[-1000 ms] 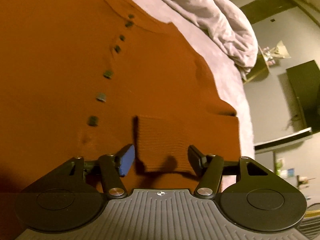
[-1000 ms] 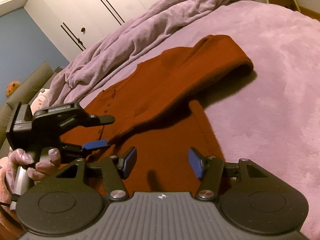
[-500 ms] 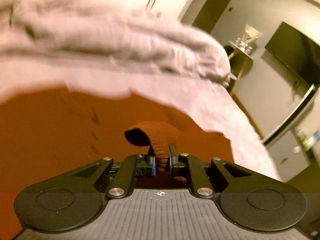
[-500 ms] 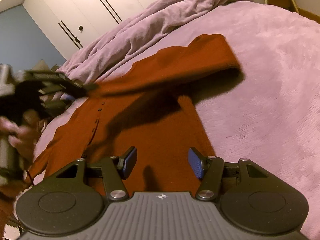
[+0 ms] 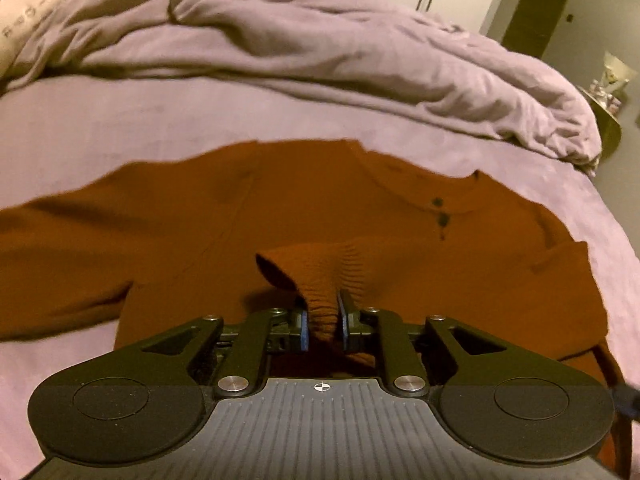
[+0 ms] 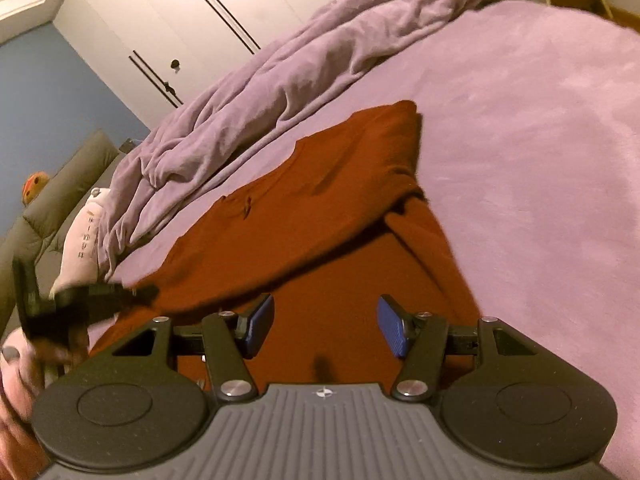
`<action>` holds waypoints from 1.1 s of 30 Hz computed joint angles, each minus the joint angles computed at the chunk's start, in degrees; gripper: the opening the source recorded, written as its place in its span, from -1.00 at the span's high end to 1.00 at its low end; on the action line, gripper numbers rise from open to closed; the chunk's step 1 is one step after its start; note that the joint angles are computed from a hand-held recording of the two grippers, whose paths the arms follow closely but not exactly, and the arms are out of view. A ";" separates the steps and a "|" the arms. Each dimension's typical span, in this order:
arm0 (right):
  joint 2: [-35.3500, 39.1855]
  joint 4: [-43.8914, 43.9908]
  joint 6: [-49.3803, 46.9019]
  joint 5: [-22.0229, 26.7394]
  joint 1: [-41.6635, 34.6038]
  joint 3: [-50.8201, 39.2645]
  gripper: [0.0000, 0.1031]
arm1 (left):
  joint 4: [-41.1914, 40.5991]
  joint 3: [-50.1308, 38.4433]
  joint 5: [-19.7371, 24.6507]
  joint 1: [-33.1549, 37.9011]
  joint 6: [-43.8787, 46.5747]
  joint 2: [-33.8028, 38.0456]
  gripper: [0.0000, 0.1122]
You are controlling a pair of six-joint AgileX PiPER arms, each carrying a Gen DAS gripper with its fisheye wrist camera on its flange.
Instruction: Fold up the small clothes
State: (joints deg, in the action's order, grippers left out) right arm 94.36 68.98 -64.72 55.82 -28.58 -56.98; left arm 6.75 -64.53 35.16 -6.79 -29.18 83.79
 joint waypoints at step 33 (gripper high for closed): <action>7.40 -4.68 8.45 -15.17 10.08 -9.71 0.71 | 20.53 0.90 -3.05 1.39 -10.91 4.24 0.48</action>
State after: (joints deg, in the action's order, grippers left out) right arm 101.76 64.30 -56.27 40.64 -18.50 -66.69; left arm 27.28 -63.64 32.11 -5.40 -40.09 88.03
